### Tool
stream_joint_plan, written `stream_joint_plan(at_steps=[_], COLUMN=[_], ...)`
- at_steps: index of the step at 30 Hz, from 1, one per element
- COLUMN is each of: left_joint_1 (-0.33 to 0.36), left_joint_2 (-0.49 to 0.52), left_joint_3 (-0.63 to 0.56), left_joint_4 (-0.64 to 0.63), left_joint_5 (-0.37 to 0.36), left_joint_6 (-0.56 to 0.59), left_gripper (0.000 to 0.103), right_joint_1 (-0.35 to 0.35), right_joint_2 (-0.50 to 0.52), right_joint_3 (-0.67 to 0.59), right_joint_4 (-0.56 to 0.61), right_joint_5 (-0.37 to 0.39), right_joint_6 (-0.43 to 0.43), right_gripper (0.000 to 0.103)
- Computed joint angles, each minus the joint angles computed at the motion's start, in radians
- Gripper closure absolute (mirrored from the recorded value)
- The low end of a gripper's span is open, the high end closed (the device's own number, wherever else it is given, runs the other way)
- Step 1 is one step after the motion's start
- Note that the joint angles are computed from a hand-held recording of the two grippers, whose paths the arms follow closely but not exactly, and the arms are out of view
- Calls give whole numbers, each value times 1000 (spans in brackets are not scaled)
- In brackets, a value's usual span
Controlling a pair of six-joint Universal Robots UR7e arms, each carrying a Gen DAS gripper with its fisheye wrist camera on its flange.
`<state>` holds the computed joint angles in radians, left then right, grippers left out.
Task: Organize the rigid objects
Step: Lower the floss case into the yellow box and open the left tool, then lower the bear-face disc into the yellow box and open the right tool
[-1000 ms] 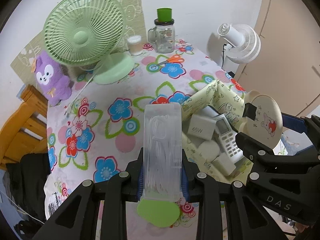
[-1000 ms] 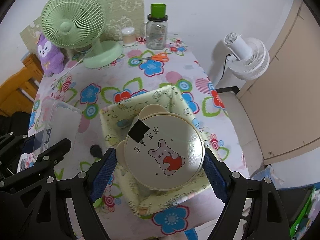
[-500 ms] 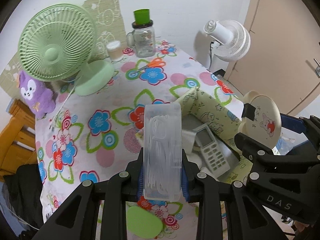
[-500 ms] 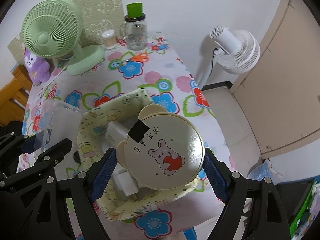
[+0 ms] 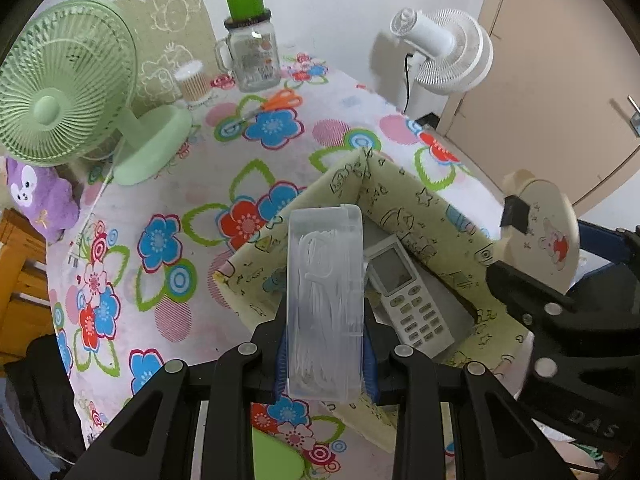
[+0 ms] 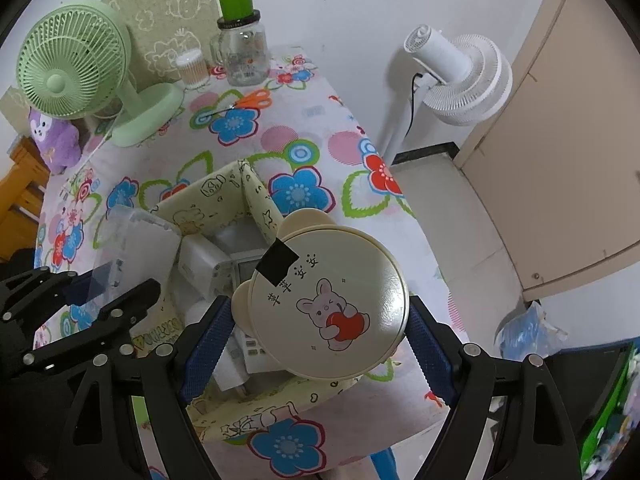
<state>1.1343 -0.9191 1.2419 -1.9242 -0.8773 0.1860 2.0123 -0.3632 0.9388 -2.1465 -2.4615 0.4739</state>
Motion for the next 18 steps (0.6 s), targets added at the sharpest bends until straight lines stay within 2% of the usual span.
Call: stream_joint_plan(at_steps=[9,12,14,18], left_joint_1=[15,12,11,13], left_joint_2=[46,47,45,43], left_joint_3=[-37,-21,-10,-12], left_joint_4=[41,25,10,23], left_joint_5=[-3,21,33,39], left_joint_6=[-21,-20,-11,-29], left_gripper=[73,72,65,57], right_joint_1=[-21,-27,-30,-33], right_joint_2=[5,6,8,9], right_joint_3=[-8,-9,-11,-11], right_joint_4=[27,39,47,55], right_joint_5=[18,23,25,34], right_joint_6=[8,12,16,22], right_gripper=[17,17,17,17])
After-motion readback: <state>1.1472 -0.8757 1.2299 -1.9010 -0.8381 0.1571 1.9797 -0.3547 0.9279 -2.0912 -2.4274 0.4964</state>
